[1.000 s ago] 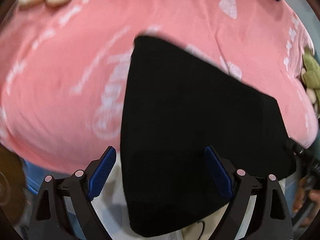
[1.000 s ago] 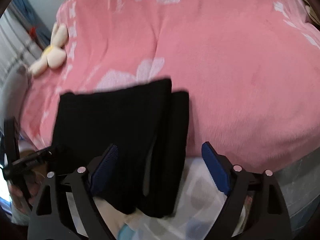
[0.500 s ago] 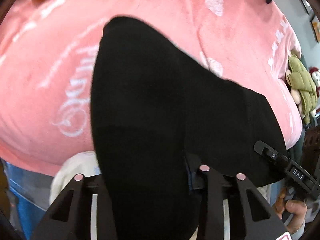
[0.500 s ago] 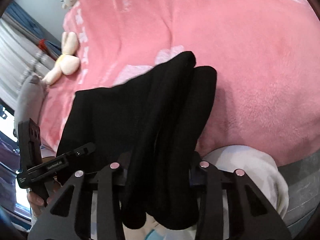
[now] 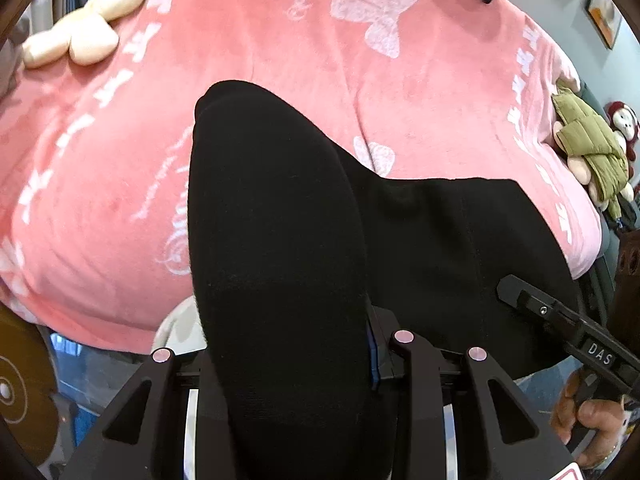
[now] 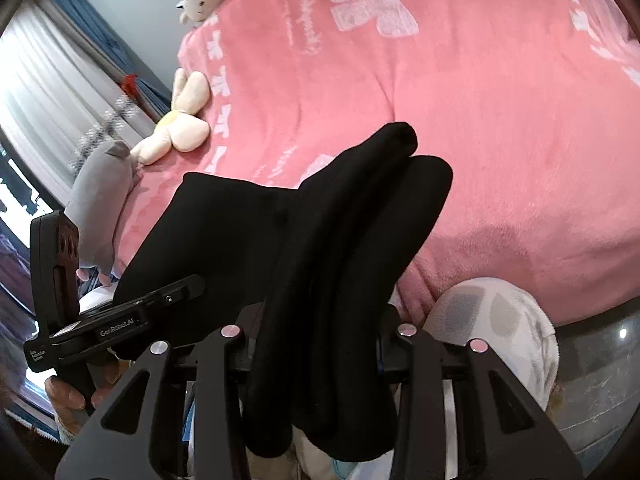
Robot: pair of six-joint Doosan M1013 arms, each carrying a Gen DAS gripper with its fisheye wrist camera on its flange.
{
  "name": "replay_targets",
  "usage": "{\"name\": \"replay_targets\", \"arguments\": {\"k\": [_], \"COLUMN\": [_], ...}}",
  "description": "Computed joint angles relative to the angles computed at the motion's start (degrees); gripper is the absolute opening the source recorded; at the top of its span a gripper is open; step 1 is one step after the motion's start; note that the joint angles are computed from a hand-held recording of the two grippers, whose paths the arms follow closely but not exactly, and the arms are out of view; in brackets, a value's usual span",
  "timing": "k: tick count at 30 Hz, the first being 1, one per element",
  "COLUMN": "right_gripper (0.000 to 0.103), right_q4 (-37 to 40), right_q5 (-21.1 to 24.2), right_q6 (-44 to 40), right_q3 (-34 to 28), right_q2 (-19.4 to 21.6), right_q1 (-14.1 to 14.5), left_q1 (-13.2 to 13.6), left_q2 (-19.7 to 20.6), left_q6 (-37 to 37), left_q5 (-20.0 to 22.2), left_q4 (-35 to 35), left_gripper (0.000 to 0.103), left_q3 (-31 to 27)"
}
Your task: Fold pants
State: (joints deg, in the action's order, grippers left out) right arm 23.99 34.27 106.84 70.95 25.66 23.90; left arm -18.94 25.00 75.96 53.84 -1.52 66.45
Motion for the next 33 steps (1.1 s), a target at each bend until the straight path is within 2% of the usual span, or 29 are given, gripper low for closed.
{"name": "replay_targets", "arguments": {"k": [6,13,19,25,33], "right_gripper": [0.035,0.035,0.036,0.036,0.036], "right_q4": [-6.27,-8.11,-8.05,-4.96,-5.03], "right_q5": [-3.06,-6.61,-9.57,-10.78,-8.31], "right_q6": [2.85,3.3,2.72,-1.64,-3.96], "right_q3": [-0.19,-0.71,-2.29,-6.74,-16.22], "right_q2": [-1.55,-2.61,-2.26,-0.08,5.09], "right_q1": [1.29,1.17,0.62,-0.89,-2.59], "left_q1": [-0.58,-0.64,-0.56,-0.29,0.63], "left_q2": [-0.5,-1.93,-1.25,1.02,6.65], "left_q6": [-0.23,0.22,0.54,0.79,1.36], "left_q5": [-2.1,-5.43,-7.07,-8.17,-6.43], "left_q4": [2.76,3.42,3.94,5.02,5.29], "left_gripper": [0.03,0.031,0.031,0.031,0.031], "left_q3": [-0.74,-1.21,-4.17,-9.13,-19.16]}}
